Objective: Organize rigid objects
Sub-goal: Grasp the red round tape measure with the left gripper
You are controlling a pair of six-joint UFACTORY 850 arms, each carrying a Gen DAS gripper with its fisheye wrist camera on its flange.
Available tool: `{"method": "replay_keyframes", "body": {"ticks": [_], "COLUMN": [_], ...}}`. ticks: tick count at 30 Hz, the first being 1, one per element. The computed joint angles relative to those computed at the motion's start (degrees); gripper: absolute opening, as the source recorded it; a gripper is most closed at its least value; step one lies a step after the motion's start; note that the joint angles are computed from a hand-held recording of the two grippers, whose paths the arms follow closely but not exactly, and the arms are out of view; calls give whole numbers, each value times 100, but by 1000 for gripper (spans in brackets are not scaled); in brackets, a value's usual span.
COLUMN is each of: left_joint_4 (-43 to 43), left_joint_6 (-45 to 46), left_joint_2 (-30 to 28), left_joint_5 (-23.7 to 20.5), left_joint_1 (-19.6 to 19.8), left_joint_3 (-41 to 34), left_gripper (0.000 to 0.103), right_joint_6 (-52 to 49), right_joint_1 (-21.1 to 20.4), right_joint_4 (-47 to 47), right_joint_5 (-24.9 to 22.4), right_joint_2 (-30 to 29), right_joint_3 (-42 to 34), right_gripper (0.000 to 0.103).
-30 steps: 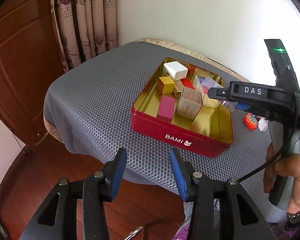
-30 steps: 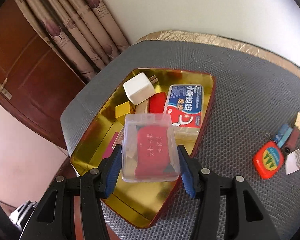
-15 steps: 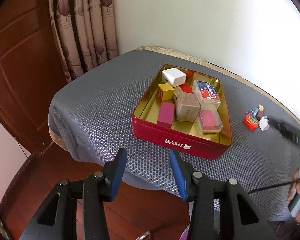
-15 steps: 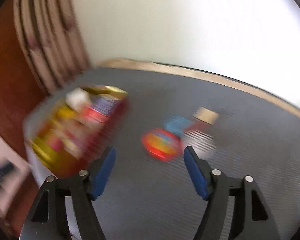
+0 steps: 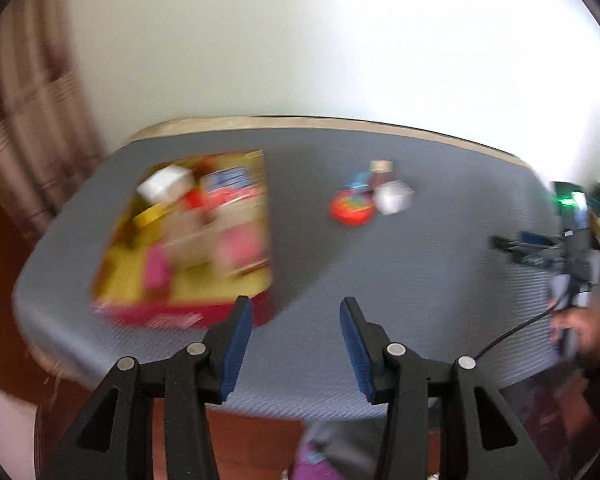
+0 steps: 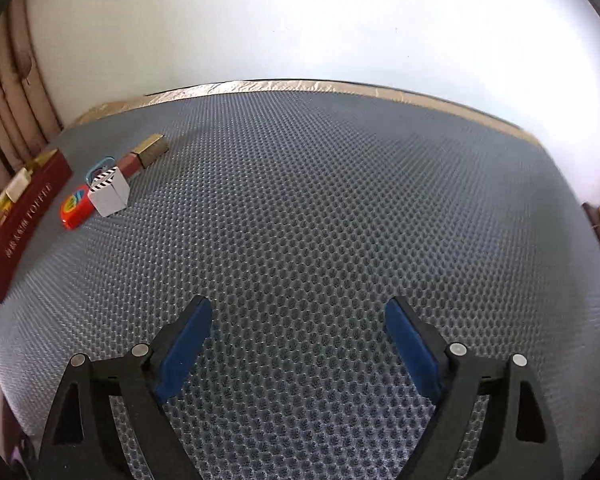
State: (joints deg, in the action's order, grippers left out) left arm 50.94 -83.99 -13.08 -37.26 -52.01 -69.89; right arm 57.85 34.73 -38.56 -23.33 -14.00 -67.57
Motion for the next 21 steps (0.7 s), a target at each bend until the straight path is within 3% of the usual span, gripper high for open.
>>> {"method": "replay_keyframes", "body": {"ticks": [2,7,15,21], "left_joint_4": [-395,-1203,-3156,-3757], "left_joint_6": [752,2279,4235,5139], "left_joint_2": [-362,-1494,-2564,-3009], "left_joint_5": [360,278,167,-158], "left_joint_1": [162,497,1118,1292], "left_joint_3": [-433,-1803,-3116,-3615], "left_gripper": [55,55,55,55], "right_joint_6": [53,589,5,-904], "right_joint_1": [-5,25,-137,-161], "right_joint_4": [-110,-719,-29,817], "right_joint_5": [133,462,1071,1187], "right_joint_2": [65,310,512,472], "right_joint_3": [76,340,547,510], "right_gripper": [88,95,96,96]}}
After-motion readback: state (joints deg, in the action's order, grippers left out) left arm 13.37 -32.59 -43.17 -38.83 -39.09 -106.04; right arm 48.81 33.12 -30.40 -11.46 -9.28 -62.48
